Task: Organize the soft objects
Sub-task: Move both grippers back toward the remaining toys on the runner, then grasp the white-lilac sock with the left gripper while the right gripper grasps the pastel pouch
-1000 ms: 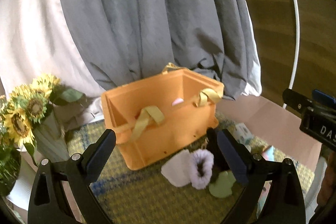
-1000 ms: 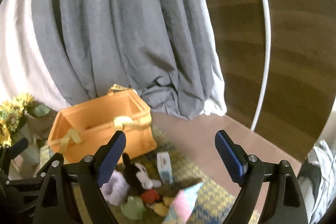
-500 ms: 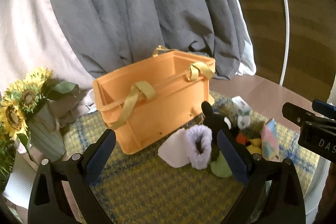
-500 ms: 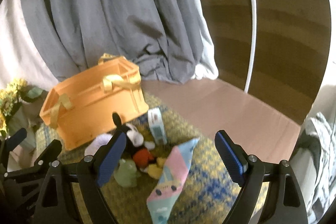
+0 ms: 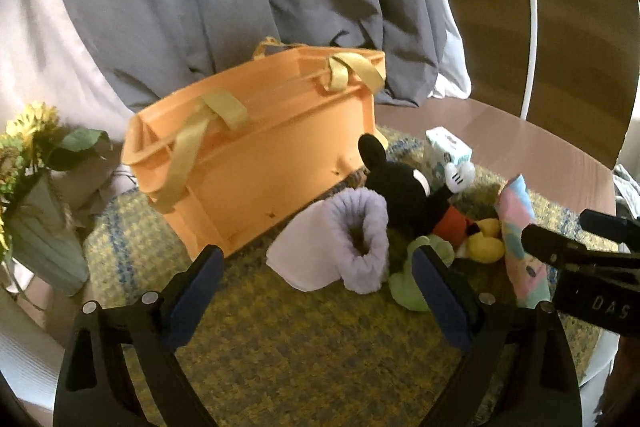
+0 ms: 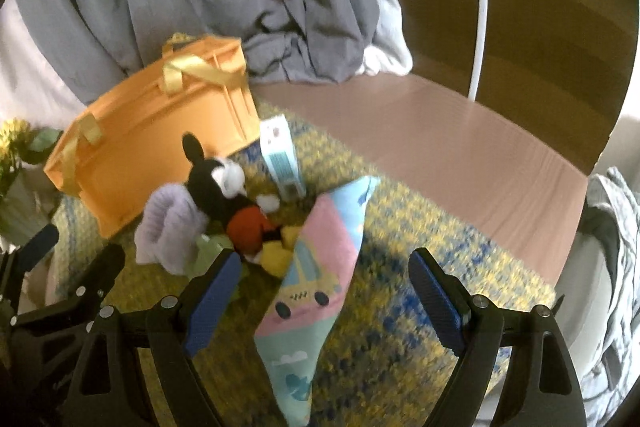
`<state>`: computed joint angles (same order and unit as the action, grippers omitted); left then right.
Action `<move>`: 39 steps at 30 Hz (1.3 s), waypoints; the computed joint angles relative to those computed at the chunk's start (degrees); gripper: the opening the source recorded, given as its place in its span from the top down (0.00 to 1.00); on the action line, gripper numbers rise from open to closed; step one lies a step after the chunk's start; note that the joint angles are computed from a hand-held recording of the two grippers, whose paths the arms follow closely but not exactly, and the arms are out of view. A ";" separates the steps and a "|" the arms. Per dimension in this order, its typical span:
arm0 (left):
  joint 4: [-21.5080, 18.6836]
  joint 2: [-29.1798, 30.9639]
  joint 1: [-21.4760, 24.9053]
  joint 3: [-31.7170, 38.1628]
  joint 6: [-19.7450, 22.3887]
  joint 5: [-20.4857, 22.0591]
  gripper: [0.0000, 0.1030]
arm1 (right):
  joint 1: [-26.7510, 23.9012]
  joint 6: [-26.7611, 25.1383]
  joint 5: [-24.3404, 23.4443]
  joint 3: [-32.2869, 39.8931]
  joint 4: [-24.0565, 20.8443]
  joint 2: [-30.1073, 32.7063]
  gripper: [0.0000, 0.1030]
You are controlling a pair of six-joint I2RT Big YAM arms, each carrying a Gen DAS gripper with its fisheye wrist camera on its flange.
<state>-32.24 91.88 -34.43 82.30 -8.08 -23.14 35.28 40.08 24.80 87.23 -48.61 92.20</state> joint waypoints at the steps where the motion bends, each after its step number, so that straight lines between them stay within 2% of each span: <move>1: -0.14 0.31 0.07 0.20 0.00 0.19 0.07 | -0.07 0.07 -0.55 -0.03 -0.17 0.30 0.20; 4: -0.49 1.60 0.43 1.07 -0.10 1.42 0.09 | -0.30 0.38 -1.93 0.33 -0.88 1.42 0.23; 8: -0.41 3.29 0.85 2.13 -0.23 2.90 0.11 | -0.90 1.36 -4.05 0.62 -1.53 2.53 0.32; 12: -0.67 5.09 1.34 3.32 -0.31 4.63 0.21 | -1.37 2.21 -6.21 1.12 -2.38 3.37 0.38; 19: -2.71 7.88 2.10 5.60 -1.03 7.69 0.28 | -1.60 1.74 -7.65 2.64 -3.50 5.12 0.48; 22: -3.75 9.04 2.20 6.70 -0.96 8.70 0.36 | -1.86 1.66 -8.11 2.87 -3.73 5.51 0.57; 24: -4.32 9.75 2.26 7.36 -0.75 9.67 0.49 | -1.94 1.61 -7.98 2.59 -3.57 5.43 0.65; 30: -4.39 9.98 1.59 7.34 -1.59 8.71 0.68 | -1.70 0.77 -6.51 1.74 -3.08 4.85 0.80; 32: -3.93 9.43 1.21 6.73 -1.77 7.77 0.71 | -1.48 0.33 -5.69 1.28 -2.88 4.37 0.84; 39: -2.12 5.49 -0.11 3.26 -2.49 5.50 0.74 | -0.73 -0.11 -3.58 -1.79 -0.83 0.91 0.84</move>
